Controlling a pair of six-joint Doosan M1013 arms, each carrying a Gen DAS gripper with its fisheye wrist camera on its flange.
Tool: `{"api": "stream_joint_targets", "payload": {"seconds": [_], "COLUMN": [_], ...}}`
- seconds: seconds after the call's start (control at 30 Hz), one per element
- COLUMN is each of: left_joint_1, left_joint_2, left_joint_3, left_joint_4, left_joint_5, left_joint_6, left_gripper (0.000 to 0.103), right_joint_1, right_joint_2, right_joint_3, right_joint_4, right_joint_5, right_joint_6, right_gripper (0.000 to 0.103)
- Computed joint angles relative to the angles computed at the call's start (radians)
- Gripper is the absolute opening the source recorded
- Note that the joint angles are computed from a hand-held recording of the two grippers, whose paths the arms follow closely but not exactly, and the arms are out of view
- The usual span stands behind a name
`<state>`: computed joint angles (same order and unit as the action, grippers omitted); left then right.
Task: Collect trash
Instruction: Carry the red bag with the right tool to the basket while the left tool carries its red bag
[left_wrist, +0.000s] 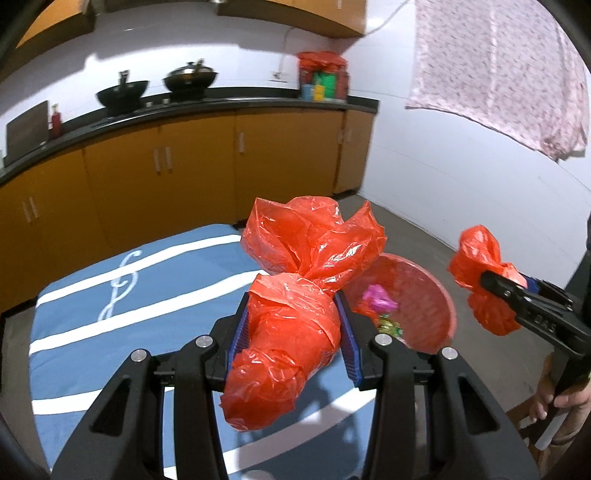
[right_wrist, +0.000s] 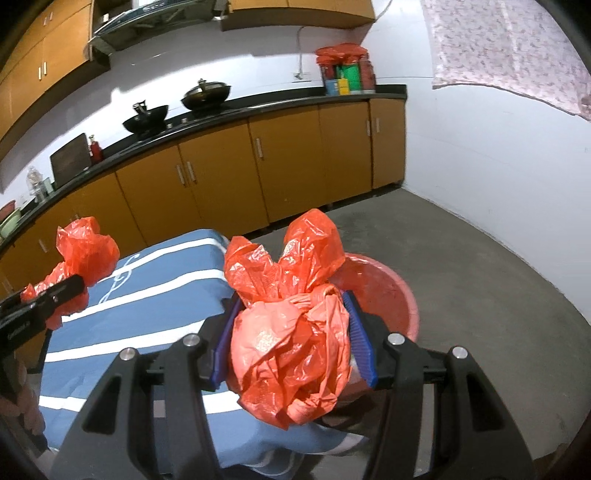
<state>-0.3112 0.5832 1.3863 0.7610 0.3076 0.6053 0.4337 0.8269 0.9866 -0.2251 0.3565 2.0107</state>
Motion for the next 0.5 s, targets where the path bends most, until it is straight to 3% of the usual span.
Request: {"api": "stream_joint_targets", "payload": {"seconds": [0.5], "left_joint_1": [-0.024], "left_joint_2": [0.101], "left_joint_3": [-0.12], "left_joint_4": [-0.277], "left_joint_5": [0.025], "left_joint_6": [0.271], "left_gripper": [0.044], "right_joint_1": [-0.025], "right_joint_2": [0.054], "right_joint_3": [-0.072], "right_joint_4": [-0.098], "right_joint_5": [0.066], "right_joint_6": [0.119], "right_gripper": [0.053]}}
